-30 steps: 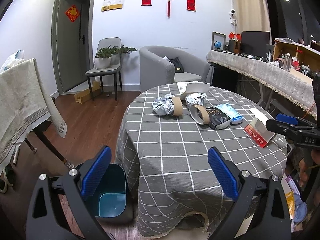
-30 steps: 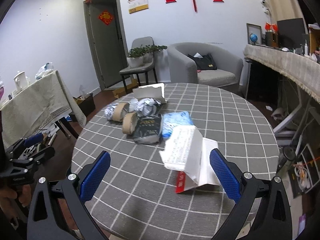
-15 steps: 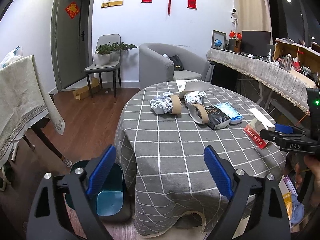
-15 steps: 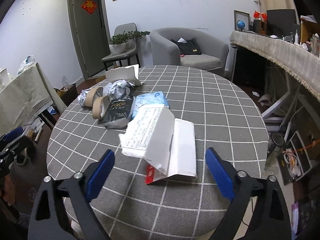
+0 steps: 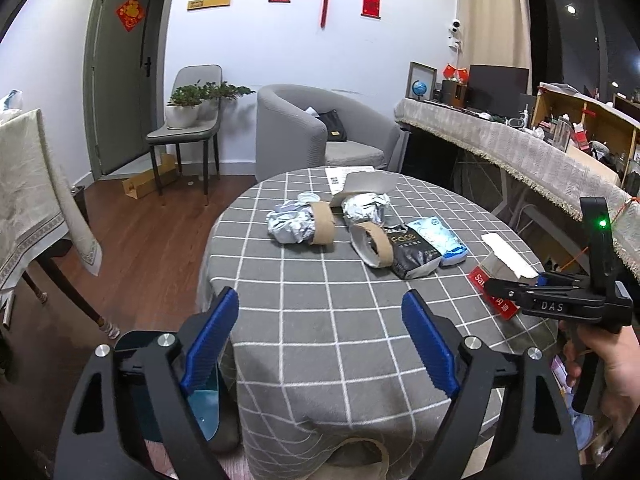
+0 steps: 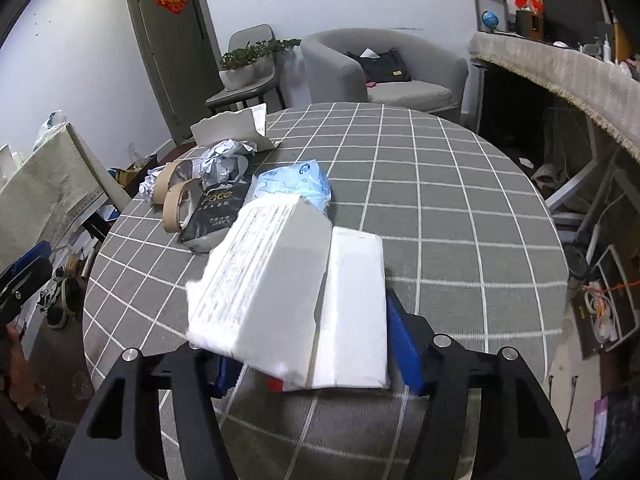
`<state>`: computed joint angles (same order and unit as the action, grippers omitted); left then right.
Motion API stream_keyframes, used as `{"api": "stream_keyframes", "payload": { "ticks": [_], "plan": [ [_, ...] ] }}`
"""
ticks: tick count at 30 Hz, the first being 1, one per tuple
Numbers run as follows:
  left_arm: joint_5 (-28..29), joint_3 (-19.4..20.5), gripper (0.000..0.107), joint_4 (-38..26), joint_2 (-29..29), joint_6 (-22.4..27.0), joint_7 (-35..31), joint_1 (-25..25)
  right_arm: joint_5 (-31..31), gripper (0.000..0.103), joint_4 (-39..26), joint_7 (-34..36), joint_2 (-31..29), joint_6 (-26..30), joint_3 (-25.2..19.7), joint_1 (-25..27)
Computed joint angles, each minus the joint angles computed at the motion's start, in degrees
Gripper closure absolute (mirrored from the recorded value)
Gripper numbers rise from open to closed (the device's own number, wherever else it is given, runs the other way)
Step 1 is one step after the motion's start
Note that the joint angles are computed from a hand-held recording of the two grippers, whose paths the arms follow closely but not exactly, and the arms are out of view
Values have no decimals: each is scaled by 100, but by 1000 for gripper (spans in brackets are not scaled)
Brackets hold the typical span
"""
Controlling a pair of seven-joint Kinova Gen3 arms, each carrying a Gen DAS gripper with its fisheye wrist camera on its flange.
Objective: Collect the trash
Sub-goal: 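Grasp the white paper packaging with red strip using the right gripper, then grasp the brown tape core with the left gripper while the right gripper holds the paper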
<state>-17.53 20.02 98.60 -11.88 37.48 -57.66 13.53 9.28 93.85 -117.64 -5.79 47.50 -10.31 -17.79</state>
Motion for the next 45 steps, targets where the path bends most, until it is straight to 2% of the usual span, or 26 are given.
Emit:
{"api": "stream_keyframes", "payload": {
  "ticks": [6, 11, 24, 31, 37, 41, 45],
  "plan": [
    [268, -193, 31, -214, 297, -77, -265, 183, -281, 59, -144, 335, 110, 11, 151, 40],
    [471, -342, 38, -468, 602, -82, -493, 381, -784, 67, -242, 825, 145, -36, 343, 154],
    [900, -734, 62, -1258, 1533, 132, -836, 851, -1711, 67, -400, 1896, 112, -356, 590, 395],
    [832, -893, 65, -1590, 1860, 262, -766, 1067, -2013, 67, -566, 2249, 300, -371, 644, 515],
    [956, -988, 79, -1745, 2002, 344, -916, 1098, -2223, 67, -729, 2491, 443, -347, 633, 564],
    [1575, -977, 90, -1848, 2100, 512, -1305, 853, -2265, 67, -816, 2488, 522, -347, 594, 560],
    [2230, -962, 90, -1650, 1973, 335, -1819, 579, -2290, 67, -876, 2541, 562, -341, 555, 528]
  ]
}}
